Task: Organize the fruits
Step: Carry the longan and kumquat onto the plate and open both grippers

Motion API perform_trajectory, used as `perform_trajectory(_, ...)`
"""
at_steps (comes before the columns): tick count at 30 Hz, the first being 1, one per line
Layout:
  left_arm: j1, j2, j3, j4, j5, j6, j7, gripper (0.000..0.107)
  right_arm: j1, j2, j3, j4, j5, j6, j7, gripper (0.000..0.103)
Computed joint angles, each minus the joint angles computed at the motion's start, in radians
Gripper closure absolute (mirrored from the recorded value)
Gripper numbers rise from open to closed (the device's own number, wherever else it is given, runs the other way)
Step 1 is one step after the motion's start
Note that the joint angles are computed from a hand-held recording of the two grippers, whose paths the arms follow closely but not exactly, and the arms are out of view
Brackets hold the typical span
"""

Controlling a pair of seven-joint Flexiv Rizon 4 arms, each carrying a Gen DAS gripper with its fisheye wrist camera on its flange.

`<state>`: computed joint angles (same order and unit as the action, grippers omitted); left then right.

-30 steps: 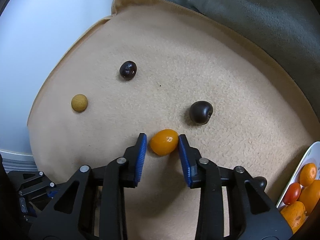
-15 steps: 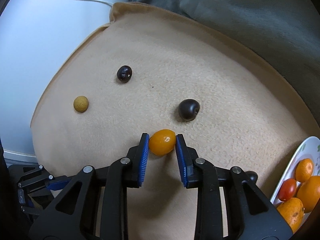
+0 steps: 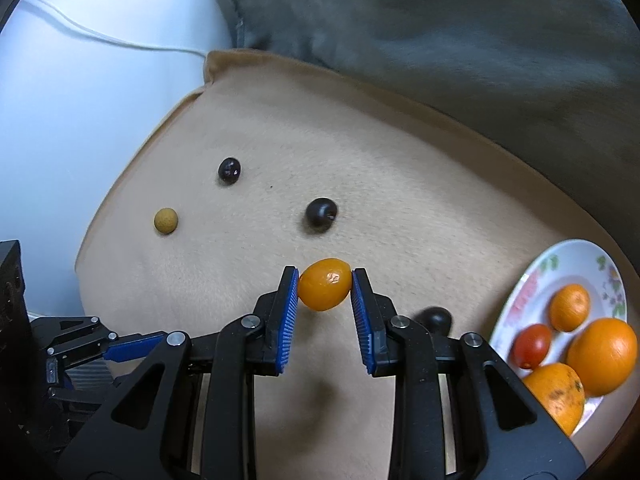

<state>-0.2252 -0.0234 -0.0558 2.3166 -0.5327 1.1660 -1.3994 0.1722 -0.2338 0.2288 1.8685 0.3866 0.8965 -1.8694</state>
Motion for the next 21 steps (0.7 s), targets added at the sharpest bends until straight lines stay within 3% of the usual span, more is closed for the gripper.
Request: perform_trajectory(21, -0.040, -0.137, -0.083, -0.169, -0.017, 0.012, 0.075, 0.083, -0.089, 0.186, -0.109, 0.109, 0.025, -0.002, 0.050, 0.075)
